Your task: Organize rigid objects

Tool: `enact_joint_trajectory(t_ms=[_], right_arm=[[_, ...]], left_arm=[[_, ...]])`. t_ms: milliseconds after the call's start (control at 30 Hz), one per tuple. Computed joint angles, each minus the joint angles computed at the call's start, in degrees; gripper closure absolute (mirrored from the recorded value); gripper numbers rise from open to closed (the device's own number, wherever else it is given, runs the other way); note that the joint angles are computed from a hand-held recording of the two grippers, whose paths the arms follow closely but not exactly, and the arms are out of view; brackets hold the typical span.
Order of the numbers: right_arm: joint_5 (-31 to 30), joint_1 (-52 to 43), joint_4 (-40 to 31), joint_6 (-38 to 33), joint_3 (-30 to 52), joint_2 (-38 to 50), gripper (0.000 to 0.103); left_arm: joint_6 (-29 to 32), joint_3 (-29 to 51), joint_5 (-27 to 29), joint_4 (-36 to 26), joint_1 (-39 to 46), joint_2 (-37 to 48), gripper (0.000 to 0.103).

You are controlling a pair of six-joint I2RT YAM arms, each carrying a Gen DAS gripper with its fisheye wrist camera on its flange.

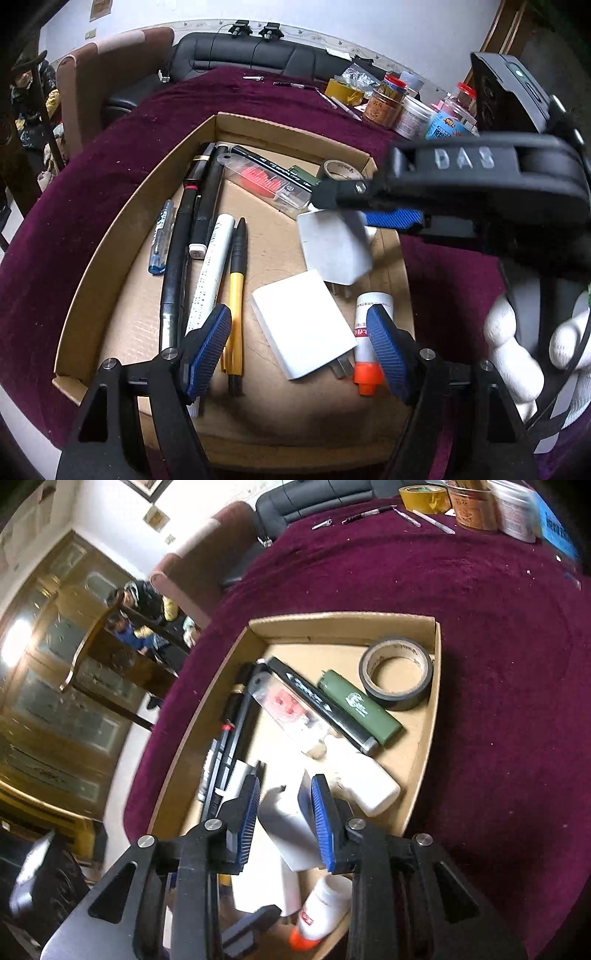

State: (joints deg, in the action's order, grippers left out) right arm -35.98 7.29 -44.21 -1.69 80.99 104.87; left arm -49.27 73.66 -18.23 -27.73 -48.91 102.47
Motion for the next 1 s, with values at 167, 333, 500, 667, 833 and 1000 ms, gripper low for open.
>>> enact_joint_trajectory(t_ms=[167, 333, 500, 667, 833, 1000], right_arm=[[7.2, 2.7, 5.0, 2.8, -0.2, -1.4, 0.076], [17.9, 3.4, 10.8, 1.8, -5.2, -6.7, 0.076], [15.7, -0.5, 11.7, 1.2, -10.2, -11.6, 0.076], [15.6, -2.6, 14.5, -1.2, -17.8, -19.8, 0.076], [13.5, -6.5, 18.3, -2.4, -25.9, -28.3, 0.05], [14.0, -9.9, 18.6, -5.5, -31.3, -34.2, 0.043]], left_arm=[[-1.4, 0.2, -3.5, -2.0, -1.7, -1.2, 0.033], [-2.9, 0.2, -8.6, -5.0, -3.1, -2.6, 0.029], [-8.0, 4.9, -22.3, -13.2, -7.0, -1.2, 0.029], [-20.9, 12.2, -44.4, -28.4, -14.4, 0.9, 0.001], [-11.0, 9.6, -38.8, -16.7, -14.3, -1.6, 0.001], [-8.0, 12.6, -30.5, -16.0, -11.5, 2.7, 0.001]])
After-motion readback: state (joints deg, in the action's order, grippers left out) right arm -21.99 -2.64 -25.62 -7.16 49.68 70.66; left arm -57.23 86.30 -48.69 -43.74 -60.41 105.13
